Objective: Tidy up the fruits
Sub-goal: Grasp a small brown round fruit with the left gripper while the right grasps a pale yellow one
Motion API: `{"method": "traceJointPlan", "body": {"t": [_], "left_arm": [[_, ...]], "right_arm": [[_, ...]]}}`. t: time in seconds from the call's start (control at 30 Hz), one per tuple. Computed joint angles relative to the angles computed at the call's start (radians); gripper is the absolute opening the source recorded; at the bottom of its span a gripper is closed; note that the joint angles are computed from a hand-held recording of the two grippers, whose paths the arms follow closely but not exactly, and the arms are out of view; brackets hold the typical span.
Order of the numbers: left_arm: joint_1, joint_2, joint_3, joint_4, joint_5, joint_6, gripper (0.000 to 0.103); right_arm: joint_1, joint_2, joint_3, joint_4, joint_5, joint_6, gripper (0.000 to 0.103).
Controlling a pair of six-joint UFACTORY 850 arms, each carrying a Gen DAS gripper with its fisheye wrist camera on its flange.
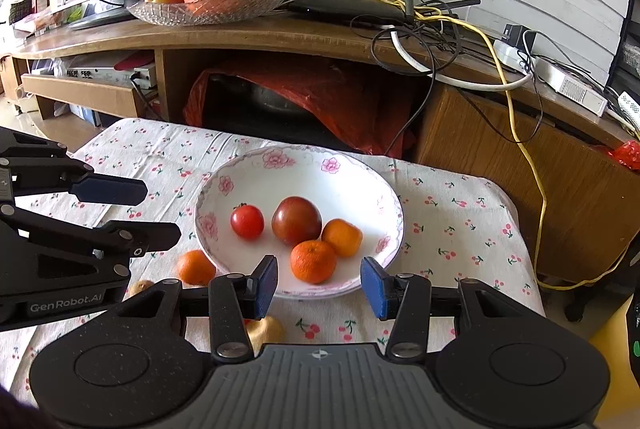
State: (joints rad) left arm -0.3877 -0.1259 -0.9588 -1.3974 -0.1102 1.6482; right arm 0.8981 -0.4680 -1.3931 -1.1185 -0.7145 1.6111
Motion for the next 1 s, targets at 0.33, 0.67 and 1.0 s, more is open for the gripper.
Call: {"method": "traceJointPlan", "body": {"t": [0.33,0.67,1.0], "left_arm": [[0.015,0.038,0.044,0.193,-0.006,-0.169,0.046],[0.026,0.079,0.087,0.349,-0.030,-0.315,0.046],[0.020,0.049,0.081,0.442,-0.039,-0.393,0.047]], "right_arm": [[0.019,0.016,0.020,0.045,-0.020,-0.022,0.041],[0.044,0.020,0.016,0.083,-0.037,-0.050,0.048],[0.038,0.033,0.054,0.147,0.003,-0.082,0.048]]}}
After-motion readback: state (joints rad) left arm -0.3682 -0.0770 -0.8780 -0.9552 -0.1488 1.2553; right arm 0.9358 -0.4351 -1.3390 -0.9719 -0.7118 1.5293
